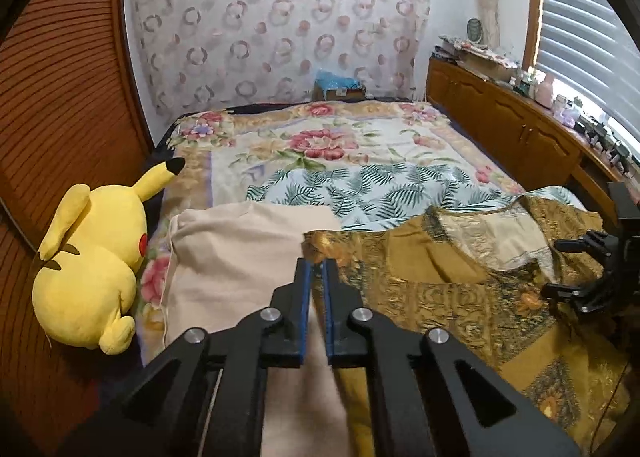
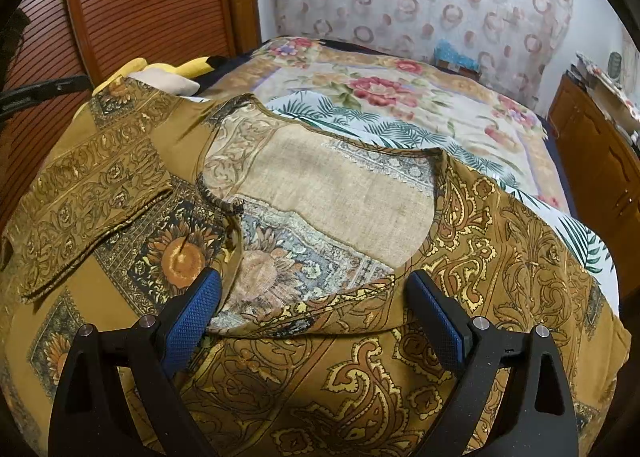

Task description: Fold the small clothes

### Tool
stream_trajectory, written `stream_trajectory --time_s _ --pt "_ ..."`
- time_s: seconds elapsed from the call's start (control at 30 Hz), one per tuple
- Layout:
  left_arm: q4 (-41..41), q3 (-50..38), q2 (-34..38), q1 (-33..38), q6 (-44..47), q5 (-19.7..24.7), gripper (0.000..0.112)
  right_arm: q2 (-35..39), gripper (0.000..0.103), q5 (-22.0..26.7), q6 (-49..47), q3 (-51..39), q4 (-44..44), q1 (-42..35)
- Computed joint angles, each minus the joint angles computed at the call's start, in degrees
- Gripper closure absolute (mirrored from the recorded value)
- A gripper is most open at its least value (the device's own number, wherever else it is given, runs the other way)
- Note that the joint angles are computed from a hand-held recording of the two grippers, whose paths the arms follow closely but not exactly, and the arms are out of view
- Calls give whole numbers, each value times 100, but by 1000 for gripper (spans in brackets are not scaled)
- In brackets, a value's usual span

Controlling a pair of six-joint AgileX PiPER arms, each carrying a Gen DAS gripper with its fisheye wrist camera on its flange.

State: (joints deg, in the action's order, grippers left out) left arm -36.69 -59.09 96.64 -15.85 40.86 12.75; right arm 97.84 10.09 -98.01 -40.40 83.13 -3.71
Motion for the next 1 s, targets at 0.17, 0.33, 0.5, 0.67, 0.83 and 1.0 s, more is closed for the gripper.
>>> stream_trajectory --time_s 0.17,0.33,0.5,0.67,0.83,1.0 --pt "54 529 -464 -297 -53 -185 105 -32 7 -6 -29 19 28 -14" --pt "-1083 1050 -765 -628 926 -235 95 -268 8 156 -388 208 306 -218" --pt "-550 1394 -745 -1245 275 -528 94 -1082 8 527 -359 755 -33 -803" --pt "-233 1452 -501 -1725 -229 -693 93 -2066 8 1073 -389 1321 -566 -2053" --pt "229 1364 -203 -2030 -772 -735 93 -2374 8 1895 -921 1588 -949 -3976" --pt "1056 1311 -23 -2210 -1614 -752 93 -2093 8 2513 -1255 1447 -1307 -5537"
